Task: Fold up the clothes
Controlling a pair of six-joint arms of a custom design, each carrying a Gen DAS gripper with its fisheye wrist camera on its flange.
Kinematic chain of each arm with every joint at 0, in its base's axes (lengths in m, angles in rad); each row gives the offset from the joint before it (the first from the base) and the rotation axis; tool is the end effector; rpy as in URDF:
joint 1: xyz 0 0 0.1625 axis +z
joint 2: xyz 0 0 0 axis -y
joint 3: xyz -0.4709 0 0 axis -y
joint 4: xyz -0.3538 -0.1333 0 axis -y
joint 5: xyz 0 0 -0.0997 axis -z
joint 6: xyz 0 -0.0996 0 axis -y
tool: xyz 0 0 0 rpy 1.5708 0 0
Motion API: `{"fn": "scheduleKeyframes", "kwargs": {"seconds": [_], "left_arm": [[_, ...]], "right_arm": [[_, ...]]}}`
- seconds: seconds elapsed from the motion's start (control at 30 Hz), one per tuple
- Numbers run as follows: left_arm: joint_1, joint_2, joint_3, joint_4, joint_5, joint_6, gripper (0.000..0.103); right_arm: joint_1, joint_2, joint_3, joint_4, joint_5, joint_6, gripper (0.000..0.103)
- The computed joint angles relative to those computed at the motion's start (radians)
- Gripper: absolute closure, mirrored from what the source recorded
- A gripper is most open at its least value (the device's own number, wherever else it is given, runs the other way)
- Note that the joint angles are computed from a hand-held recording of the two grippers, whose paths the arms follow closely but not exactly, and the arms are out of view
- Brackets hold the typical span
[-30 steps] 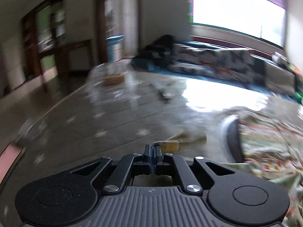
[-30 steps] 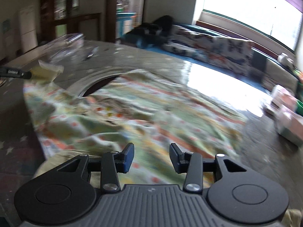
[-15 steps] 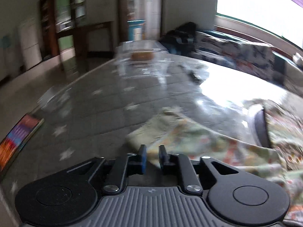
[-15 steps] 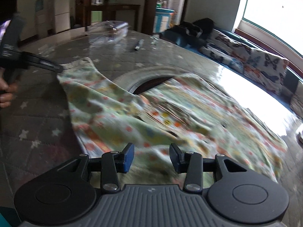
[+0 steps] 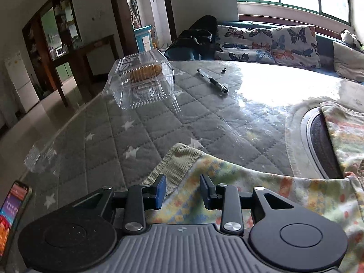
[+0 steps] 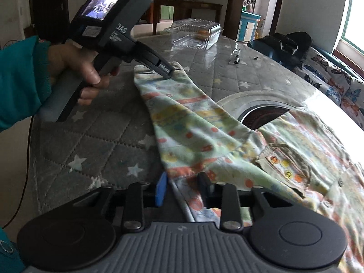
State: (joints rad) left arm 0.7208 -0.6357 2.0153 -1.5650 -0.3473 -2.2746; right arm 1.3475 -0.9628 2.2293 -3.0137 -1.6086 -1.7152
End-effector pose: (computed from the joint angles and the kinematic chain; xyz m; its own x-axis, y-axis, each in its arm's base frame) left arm -0.1742 -0.4551 -0.0095 -0.4095 -0.6529 -0.6372 0.2685 0.5812 -0.7682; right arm 0.0177 -0.5071 0.1310 -0.0757 -0.9828 0.1683 -0.9943 0.0872 0.0621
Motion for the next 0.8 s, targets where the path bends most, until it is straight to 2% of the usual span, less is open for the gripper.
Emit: {"fn": "scheduleKeyframes", "kwargs": {"seconds": [0.07,0.2,0.3,0.4,0.5,0.63,0.8], "left_arm": [[0.01,-0.001,-0.014,0.047,0.007,-0.019,0.067],[0.022,0.005,-0.042,0.13,0.015,-0.047,0.067],[0.029,0.014,-0.064,0.201,0.019,-0.083,0.067],[0.035,0.029,-0.095,0.298,0.014,-0.15,0.058],[0.04,0.042,-0.12,0.377,0.009,-0.205,0.054],[0.042,0.032,-0.114,0.362,0.003,-0.198,0.052],[0.035,0.036,-0.129,0.355,-0.015,-0.187,0.052]], "right_arm": [[0.001,-0.007,-0.001,0.018,-0.002,-0.001,0.091],[0.0,-0.025,-0.014,0.081,-0.01,-0.003,0.098],[-0.01,-0.043,-0.013,0.118,-0.008,-0.026,0.098],[-0.028,-0.05,0.013,0.089,0.01,-0.086,0.094],[-0.028,-0.067,0.003,0.137,0.016,-0.058,0.091],[-0.04,-0.125,-0.029,0.222,0.077,-0.007,0.083],[-0.065,-0.155,-0.064,0.151,0.109,0.044,0.083]]}}
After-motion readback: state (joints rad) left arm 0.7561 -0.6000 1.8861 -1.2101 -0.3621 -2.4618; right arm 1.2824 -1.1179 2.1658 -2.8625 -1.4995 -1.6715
